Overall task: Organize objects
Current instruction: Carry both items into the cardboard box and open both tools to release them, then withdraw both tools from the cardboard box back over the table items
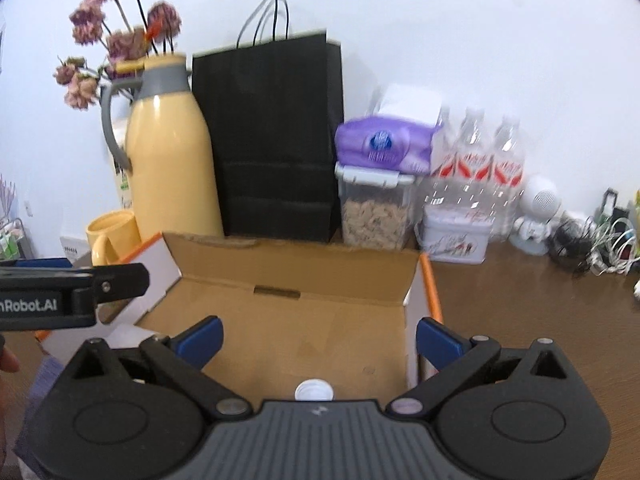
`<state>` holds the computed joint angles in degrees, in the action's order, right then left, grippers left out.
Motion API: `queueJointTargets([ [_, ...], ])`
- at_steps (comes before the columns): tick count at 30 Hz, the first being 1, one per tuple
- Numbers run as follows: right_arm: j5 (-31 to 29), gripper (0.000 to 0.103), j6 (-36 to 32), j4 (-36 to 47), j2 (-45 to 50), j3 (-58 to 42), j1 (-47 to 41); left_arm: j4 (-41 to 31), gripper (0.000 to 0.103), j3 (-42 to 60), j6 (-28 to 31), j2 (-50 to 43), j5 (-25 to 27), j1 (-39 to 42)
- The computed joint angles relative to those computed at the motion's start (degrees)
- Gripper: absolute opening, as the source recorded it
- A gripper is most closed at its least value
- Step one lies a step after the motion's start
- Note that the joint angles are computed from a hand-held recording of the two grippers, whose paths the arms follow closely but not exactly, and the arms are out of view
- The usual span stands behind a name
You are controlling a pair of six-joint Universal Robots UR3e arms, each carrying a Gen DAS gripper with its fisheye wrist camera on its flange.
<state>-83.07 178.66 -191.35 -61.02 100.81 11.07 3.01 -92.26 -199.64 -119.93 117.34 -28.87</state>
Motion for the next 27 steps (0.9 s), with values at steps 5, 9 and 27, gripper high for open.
queueJointTargets([
  [5,-0.30,0.103,-1.13,-6.59,-7.13,8.85,-0.48,1.83,0.103,-4.81,0.04,4.78,2.14,-2.35],
  [9,-1.12,0.103,-2.02,-9.97,-12.29,15.72,-0.31,2.13,0.103,-9.65,-0.48,9.44,4.11,-4.39],
  [27,0.87,0.103,-1.97,-14.52,-30.82,44.85,1.37,-3.77,0.103,-32.48,-12.13,25.37,13.25,-15.24],
])
